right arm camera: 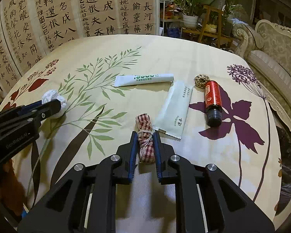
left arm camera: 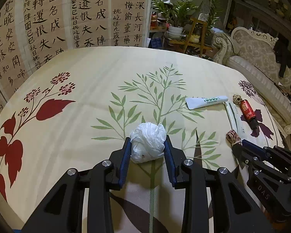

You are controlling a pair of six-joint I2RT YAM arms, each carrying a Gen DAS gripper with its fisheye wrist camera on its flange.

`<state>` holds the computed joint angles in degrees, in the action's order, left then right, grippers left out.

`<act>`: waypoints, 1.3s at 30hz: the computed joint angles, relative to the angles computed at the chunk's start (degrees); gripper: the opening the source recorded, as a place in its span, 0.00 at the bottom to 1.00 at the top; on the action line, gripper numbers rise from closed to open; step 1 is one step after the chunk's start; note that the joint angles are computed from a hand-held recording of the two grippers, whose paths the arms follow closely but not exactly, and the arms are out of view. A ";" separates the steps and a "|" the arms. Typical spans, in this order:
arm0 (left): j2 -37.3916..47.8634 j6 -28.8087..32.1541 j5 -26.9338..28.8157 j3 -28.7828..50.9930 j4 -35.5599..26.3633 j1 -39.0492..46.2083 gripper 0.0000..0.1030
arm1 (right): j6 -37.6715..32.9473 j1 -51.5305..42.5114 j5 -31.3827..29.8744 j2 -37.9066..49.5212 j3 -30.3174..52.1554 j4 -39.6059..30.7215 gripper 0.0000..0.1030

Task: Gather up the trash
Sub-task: 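Grasp the white tissue with the left gripper while the right gripper grasps the checkered pouch, then carry the tissue and checkered pouch over the bin and open both grippers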

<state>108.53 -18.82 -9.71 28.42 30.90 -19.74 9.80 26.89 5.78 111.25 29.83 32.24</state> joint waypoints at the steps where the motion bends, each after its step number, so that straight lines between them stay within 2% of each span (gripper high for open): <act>1: -0.16 -0.30 -0.04 -0.18 0.06 -0.41 0.33 | -0.05 -0.06 0.31 -0.38 -0.54 0.46 0.16; 6: -1.22 -1.64 -0.27 -1.15 0.74 -3.84 0.33 | 0.26 -2.37 0.79 -4.55 -5.66 3.32 0.16; 13: -1.51 -3.74 -1.04 -0.20 0.21 -9.81 0.33 | -1.52 -11.26 0.19 -11.90 -14.43 6.83 0.16; 19: -0.90 -5.81 -2.55 2.64 -1.49 -16.45 0.33 | -4.45 -23.04 -3.71 -15.37 -19.67 10.05 0.16; 25: 1.46 -6.70 -3.81 8.35 -3.62 -23.38 0.33 | -9.84 -38.77 -9.97 -17.59 -22.43 11.84 0.16; 33: 7.72 -6.28 -4.56 19.83 -7.43 -31.15 0.33 | -15.84 -56.80 -17.53 -13.65 -21.04 14.07 0.16; 39: 14.12 -5.33 -3.32 30.09 -12.25 -35.12 0.33 | -18.16 -64.53 -20.24 -7.43 -17.50 15.49 0.16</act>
